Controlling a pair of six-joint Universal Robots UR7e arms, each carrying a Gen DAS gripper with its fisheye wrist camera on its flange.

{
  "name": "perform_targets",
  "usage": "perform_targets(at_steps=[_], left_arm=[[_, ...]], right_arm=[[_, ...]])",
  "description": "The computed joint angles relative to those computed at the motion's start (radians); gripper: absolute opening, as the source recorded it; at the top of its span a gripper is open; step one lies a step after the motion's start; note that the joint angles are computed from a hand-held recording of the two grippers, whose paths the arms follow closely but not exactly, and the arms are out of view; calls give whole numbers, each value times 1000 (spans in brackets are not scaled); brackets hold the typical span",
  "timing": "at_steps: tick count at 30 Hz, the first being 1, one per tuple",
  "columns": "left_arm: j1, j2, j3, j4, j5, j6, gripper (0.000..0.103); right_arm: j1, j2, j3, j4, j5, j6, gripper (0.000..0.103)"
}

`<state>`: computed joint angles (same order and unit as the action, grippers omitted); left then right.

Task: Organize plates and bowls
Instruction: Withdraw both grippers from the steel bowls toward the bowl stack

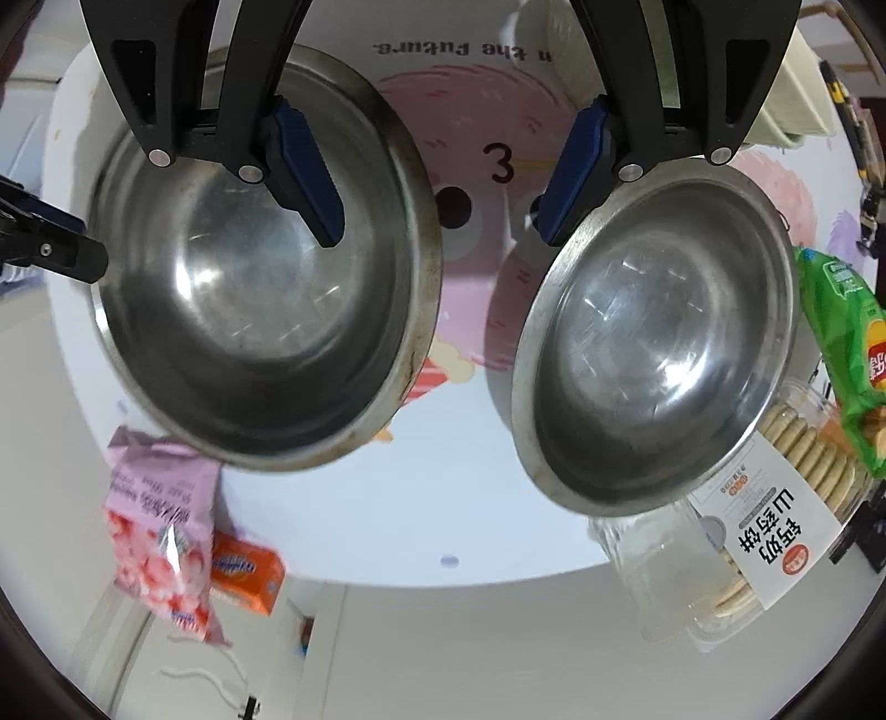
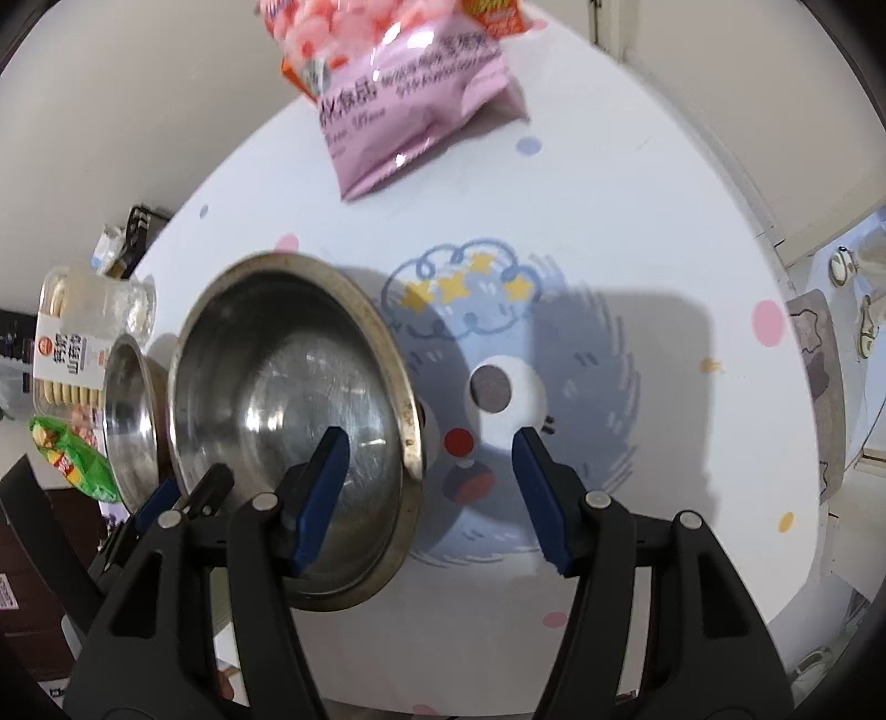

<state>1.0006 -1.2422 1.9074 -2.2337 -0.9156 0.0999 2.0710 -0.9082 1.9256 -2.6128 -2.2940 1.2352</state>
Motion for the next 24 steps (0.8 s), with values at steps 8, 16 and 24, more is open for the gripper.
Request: perform_targets(at_steps=[8, 16, 24], left_arm=[[-15, -32, -44, 9, -48, 4, 75], [-18, -46, -156, 133, -14, -44, 75], [17, -42, -255, 205, 47, -88, 76]], right_arm=[[41, -1, -41, -10, -73, 1, 63], [54, 78, -183, -40, -44, -118, 63], [55, 205, -394, 11, 35, -264, 63]])
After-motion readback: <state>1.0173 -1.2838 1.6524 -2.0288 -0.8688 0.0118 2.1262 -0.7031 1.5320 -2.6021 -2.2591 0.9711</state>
